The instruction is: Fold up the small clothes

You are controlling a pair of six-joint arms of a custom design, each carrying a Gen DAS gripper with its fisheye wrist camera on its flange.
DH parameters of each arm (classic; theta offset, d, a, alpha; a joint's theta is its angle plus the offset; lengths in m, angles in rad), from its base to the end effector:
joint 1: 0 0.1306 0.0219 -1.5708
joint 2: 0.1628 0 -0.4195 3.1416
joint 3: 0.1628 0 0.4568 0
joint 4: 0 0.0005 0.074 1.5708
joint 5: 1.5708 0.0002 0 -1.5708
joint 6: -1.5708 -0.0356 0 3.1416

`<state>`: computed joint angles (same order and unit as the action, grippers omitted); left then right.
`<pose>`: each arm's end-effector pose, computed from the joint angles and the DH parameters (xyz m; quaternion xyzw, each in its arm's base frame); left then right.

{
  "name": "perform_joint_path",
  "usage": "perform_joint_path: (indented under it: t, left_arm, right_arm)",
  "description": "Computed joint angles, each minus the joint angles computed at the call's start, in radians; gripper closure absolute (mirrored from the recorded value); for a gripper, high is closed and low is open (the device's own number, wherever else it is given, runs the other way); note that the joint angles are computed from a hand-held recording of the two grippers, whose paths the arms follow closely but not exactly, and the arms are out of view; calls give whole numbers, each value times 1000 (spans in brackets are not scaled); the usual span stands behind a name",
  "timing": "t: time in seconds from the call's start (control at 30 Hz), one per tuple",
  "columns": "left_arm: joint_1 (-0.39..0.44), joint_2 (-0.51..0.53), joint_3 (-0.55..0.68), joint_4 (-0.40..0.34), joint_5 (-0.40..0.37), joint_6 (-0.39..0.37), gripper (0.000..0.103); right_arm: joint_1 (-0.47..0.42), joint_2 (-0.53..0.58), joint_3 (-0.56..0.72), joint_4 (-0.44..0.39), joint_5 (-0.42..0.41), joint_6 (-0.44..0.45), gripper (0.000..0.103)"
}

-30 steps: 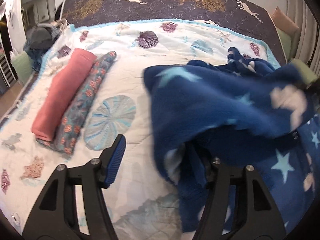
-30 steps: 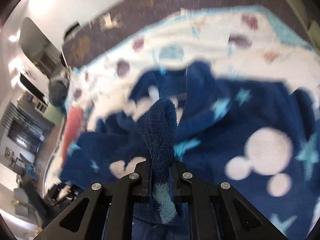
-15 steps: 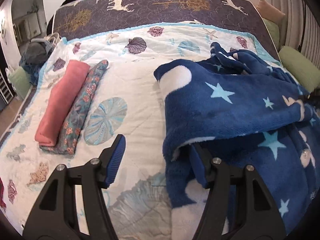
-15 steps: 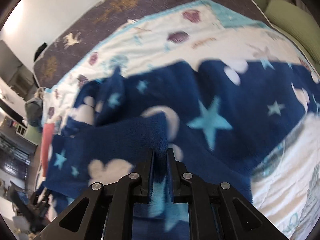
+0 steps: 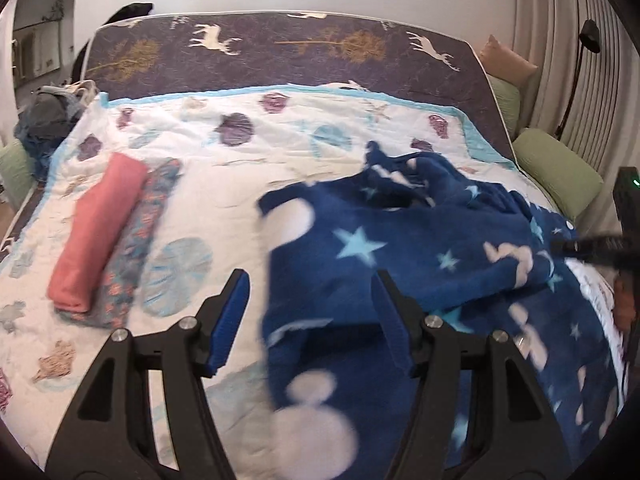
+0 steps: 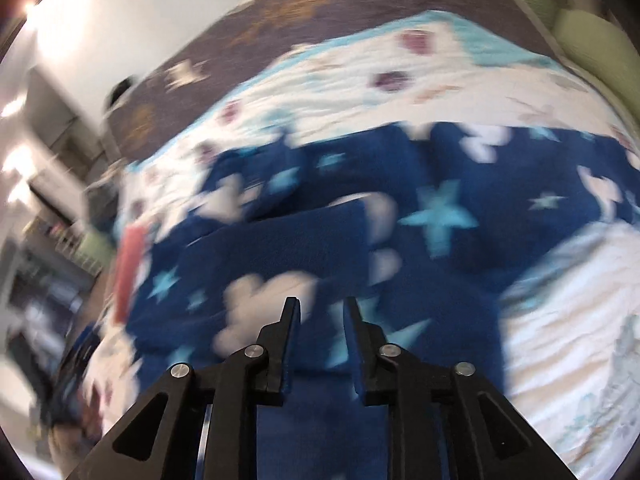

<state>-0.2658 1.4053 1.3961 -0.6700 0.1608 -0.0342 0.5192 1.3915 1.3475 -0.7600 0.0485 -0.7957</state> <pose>0.5410 -0.1537 0.4772 0.1686 0.8841 -0.1216 0.4185 0.4762 0.2696 0.4509 0.1368 0.9170 0.2107 0.3098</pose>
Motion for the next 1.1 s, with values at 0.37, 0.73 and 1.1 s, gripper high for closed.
perform_joint_path:
  t: [0.37,0.73,1.1]
  left_arm:
    - [-96,114,50,-82,-82,-36,39]
    - [-153,147,77,-80,37,-70,39]
    - [-146,170,65,-80,84,-33,36]
  right_arm:
    - [-8,0,-49,-32,16,-48,91]
    - [-407,-371,-470,157,55,-547,54]
    - [-621,-302,-535,344,32,-610,53]
